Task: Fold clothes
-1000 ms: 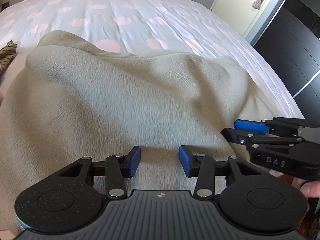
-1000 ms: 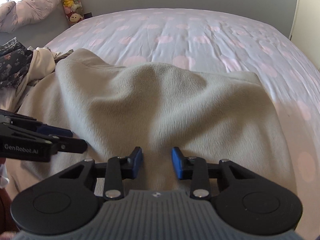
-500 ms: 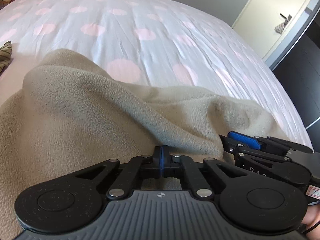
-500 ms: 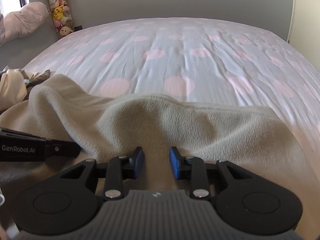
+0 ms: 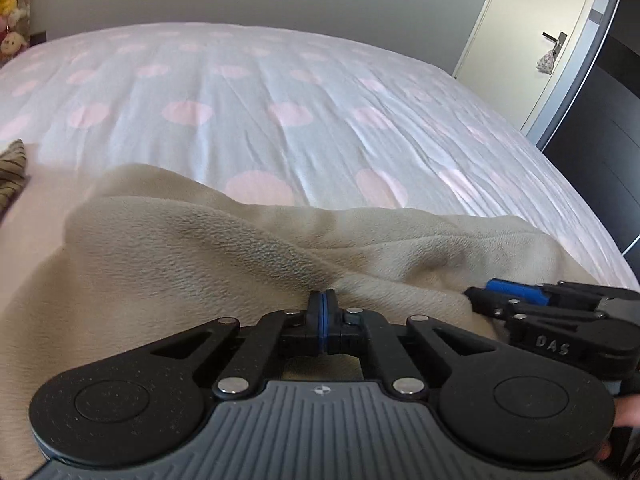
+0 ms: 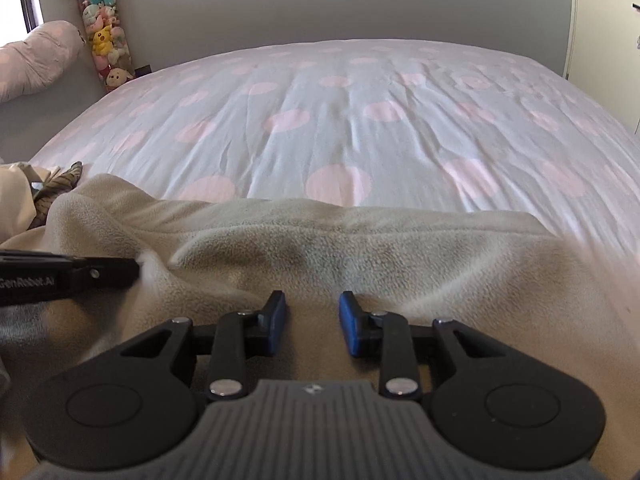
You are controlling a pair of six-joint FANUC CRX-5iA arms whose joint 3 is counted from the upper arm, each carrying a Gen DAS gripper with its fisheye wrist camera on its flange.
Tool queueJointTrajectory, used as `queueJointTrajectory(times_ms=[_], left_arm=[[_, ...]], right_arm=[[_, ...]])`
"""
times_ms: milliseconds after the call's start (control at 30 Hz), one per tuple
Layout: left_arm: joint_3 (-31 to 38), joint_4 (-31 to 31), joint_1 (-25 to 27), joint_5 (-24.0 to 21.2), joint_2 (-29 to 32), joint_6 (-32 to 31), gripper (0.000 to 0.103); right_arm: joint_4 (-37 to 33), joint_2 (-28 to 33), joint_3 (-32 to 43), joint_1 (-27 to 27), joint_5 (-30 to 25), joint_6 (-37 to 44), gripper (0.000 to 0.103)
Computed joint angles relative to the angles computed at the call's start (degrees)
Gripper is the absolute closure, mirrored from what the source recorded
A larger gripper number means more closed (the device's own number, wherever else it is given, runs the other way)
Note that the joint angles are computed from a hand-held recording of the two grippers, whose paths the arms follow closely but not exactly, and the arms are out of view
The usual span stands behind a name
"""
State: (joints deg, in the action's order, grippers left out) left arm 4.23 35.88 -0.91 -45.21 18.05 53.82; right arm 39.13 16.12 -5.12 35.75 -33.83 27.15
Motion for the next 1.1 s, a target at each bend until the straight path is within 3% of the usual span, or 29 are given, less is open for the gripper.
queueJointTrajectory(times_ms=[167, 333, 433, 533, 633, 700, 733, 933, 1100], left_arm=[[-4.5, -3.1, 2.8, 0.6, -5.2, 1.9, 0.102], [-5.7, -5.7, 5.3, -1.5, -7.3, 4.2, 0.102], [-5.1, -10.9, 5.3, -2.1, -8.4, 7.1, 0.102], [-6.2, -9.5, 6.4, -2.8, -9.3, 5.8, 0.102], [-5.2, -10.5, 6.7, -4.6, -9.9, 6.0, 0.102], [-3.7, -13.8, 6.2, -5.8, -10.4, 7.9, 0.083], [-3.9, -14.2, 6.1, -5.7, -10.8, 7.4, 0.081], [-3.2, -14.9, 5.9, -4.2, -10.2, 5.4, 0.080], [3.9, -17.4, 5.3, -7.8, -5.4, 6.8, 0.080]], right_arm=[[3.0, -4.7, -5.4, 1.8, -2.1, -3.5, 0.071], [2.1, -8.1, -8.3, 3.8, -5.5, -2.7, 0.071], [1.2, -10.0, -9.7, 4.6, -7.1, -3.1, 0.071], [-1.2, -11.4, -9.9, 5.1, -8.6, -2.6, 0.071], [-3.7, -12.3, -8.8, 5.6, -9.9, 0.4, 0.066], [-5.4, -12.8, -7.9, 5.7, -10.3, 2.6, 0.054], [-6.3, -13.0, -7.4, 5.7, -10.3, 3.5, 0.050], [-8.7, -11.3, -3.2, 5.5, -10.4, 7.7, 0.051], [-13.4, -4.7, 6.4, 3.6, -10.7, 17.2, 0.058]])
